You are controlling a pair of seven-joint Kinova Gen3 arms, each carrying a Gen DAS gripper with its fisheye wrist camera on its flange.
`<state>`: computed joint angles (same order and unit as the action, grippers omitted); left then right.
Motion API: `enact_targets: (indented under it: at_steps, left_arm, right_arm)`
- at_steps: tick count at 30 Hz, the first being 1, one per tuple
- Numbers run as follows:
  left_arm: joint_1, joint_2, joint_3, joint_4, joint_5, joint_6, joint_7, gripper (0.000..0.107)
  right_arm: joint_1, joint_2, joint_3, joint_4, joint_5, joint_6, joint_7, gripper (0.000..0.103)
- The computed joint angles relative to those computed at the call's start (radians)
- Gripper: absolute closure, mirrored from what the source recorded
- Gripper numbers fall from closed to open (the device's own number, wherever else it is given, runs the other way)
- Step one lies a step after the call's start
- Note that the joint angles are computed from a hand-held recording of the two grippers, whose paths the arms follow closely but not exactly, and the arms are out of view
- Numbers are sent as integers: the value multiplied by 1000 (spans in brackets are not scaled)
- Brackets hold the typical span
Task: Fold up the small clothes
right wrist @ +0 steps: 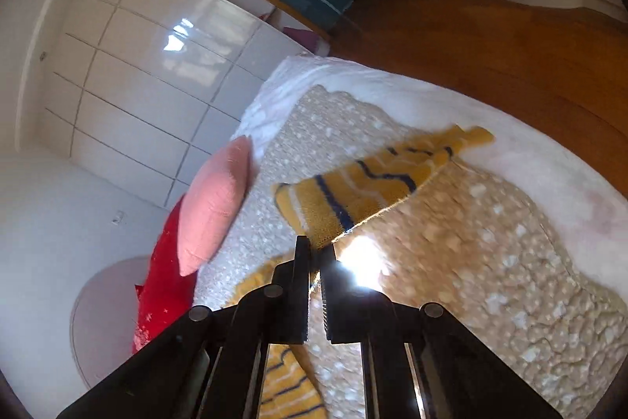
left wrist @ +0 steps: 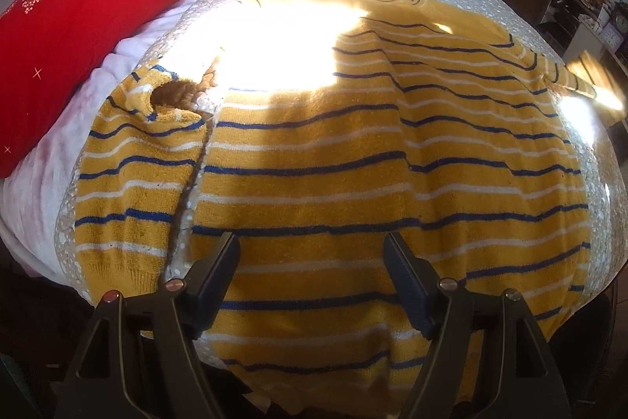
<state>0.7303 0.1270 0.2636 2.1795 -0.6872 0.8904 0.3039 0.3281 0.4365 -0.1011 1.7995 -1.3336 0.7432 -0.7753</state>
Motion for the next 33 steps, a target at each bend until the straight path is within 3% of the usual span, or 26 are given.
enact_targets:
  at_steps: [5, 9, 15, 18, 20, 22, 23, 25, 28, 33]
  left_arm:
    - [18, 18, 5, -27, -4, 35, -8, 33]
    - [17, 21, -2, -25, 6, 28, -14, 33]
    - [34, 45, -9, -39, 7, 42, 0, 33]
    - [42, 42, -11, -37, 12, 46, 9, 33]
    - [42, 28, -10, -30, 19, 46, 11, 33]
    - [40, -2, -8, -13, 18, 52, 31, 33]
    - [35, -20, -4, -3, 16, 55, 41, 33]
    - [22, -69, 7, 29, 4, 57, 69, 33]
    - [-13, -145, 36, 91, -16, 46, 133, 32]
    - [-79, -261, 81, 191, -16, -4, 201, 32]
  right_arm:
    - [109, 151, 8, 114, -127, 111, 99, 94]
    - [131, 131, 33, 179, -238, 114, 230, 91]
    - [33, 109, 84, 73, -200, 11, 187, 52]
    - [-19, 159, 65, -43, -79, -70, 76, 51]
    - [-67, 153, 79, -80, 1, -132, -5, 52]
    - [-146, 142, 160, -118, 82, -130, -86, 89]
    - [-170, 126, 187, -127, 123, -135, -127, 97]
    - [-172, 66, 187, -126, 181, -185, -192, 97]
    - [-130, -30, 105, -126, 245, -239, -220, 97]
    - [-202, -143, 5, -171, 376, -218, -243, 97]
